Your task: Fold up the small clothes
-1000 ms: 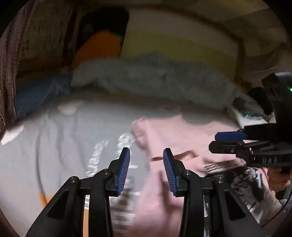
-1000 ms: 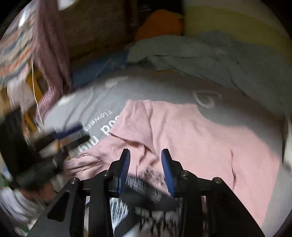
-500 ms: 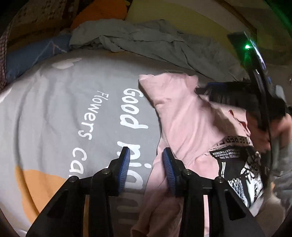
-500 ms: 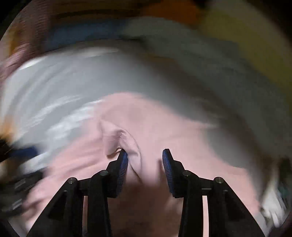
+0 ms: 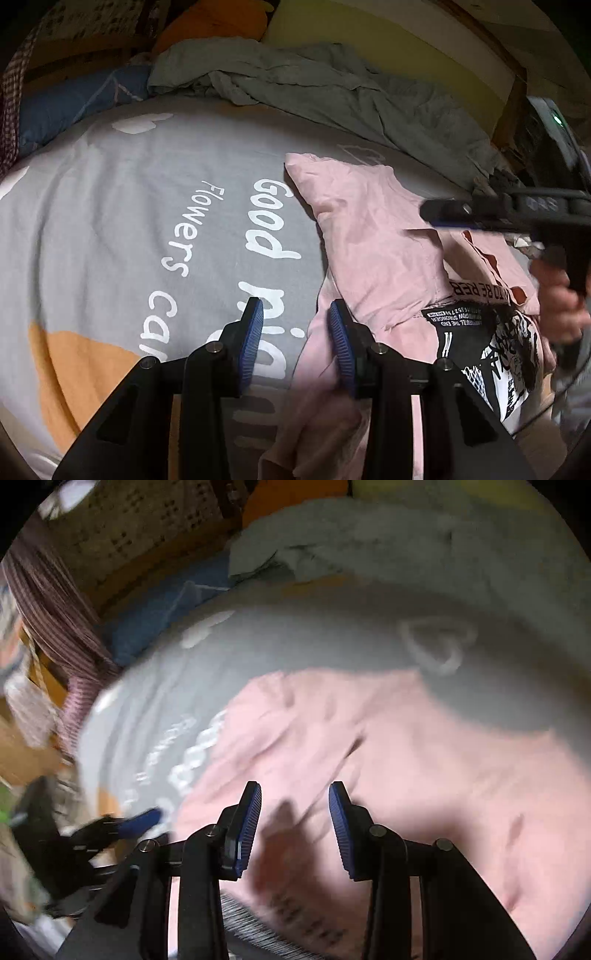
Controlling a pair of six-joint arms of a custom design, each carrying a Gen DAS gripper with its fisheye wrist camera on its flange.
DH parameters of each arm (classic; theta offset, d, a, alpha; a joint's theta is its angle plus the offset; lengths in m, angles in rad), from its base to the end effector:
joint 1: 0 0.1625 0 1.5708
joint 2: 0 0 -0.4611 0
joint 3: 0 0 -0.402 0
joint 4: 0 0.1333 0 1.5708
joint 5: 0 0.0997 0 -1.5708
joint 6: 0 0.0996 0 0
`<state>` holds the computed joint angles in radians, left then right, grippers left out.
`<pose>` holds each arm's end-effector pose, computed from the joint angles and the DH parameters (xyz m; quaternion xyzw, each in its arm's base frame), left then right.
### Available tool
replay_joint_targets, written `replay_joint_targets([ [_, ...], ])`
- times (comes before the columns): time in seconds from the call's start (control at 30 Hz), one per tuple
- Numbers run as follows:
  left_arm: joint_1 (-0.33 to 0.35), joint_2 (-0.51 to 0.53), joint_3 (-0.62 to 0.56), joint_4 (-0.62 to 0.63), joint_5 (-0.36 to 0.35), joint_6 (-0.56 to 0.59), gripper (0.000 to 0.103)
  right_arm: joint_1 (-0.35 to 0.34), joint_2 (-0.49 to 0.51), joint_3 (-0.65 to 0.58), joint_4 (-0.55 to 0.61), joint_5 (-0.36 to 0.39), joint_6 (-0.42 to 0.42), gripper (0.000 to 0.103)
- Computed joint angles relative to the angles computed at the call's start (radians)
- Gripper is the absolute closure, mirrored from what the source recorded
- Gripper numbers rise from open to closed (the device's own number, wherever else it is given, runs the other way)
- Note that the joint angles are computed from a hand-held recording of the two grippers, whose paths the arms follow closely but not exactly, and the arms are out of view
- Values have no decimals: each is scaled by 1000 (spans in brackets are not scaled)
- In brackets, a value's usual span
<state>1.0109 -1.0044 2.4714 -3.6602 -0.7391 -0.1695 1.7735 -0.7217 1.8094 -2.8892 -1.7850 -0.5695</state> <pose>-0.0420 -0.4566 0.1554 0.0476 0.8783 -0.3988 0.2594 0.2411 -0.6163 0.0392 0.3605 -0.9196 0.0931 0.1253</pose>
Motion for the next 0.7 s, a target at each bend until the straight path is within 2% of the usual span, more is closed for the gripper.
replay_joint_targets([
  [0.07, -2, 6, -1, -4, 10, 7, 67, -16, -23, 52, -6, 52, 42, 64],
  [0.13, -6, 13, -2, -5, 22, 9, 67, -21, -42, 109, -55, 54, 27, 64],
  [0.17, -6, 14, -3, -6, 25, 10, 67, -17, -45, 142, -102, 51, -1, 79],
  [0.2, -8, 16, -3, -7, 28, 8, 67, -13, -48, 162, -129, 52, -32, 103],
  [0.27, -11, 15, 2, -10, 28, -5, 67, -1, -34, 210, -255, 5, -93, 103],
  [0.33, -19, -3, 17, -4, 11, -25, 67, -9, -48, 252, -327, -1, -80, 103],
  [0.43, -41, -39, 71, -56, -90, -51, 66, -32, -79, 300, -392, -15, -46, 103],
  [0.47, -60, -40, 95, -86, -96, -55, 61, -40, -89, 311, -400, -21, -48, 103],
  [0.53, -102, -30, 134, -110, -66, -83, 52, -53, -109, 339, -423, -44, -67, 103],
  [0.63, -137, -18, 171, -64, -10, -182, 52, -93, -169, 392, -436, 12, -72, 98],
  [0.7, -148, -10, 181, -25, 28, -243, 52, -131, -217, 445, -483, 50, -63, 86],
])
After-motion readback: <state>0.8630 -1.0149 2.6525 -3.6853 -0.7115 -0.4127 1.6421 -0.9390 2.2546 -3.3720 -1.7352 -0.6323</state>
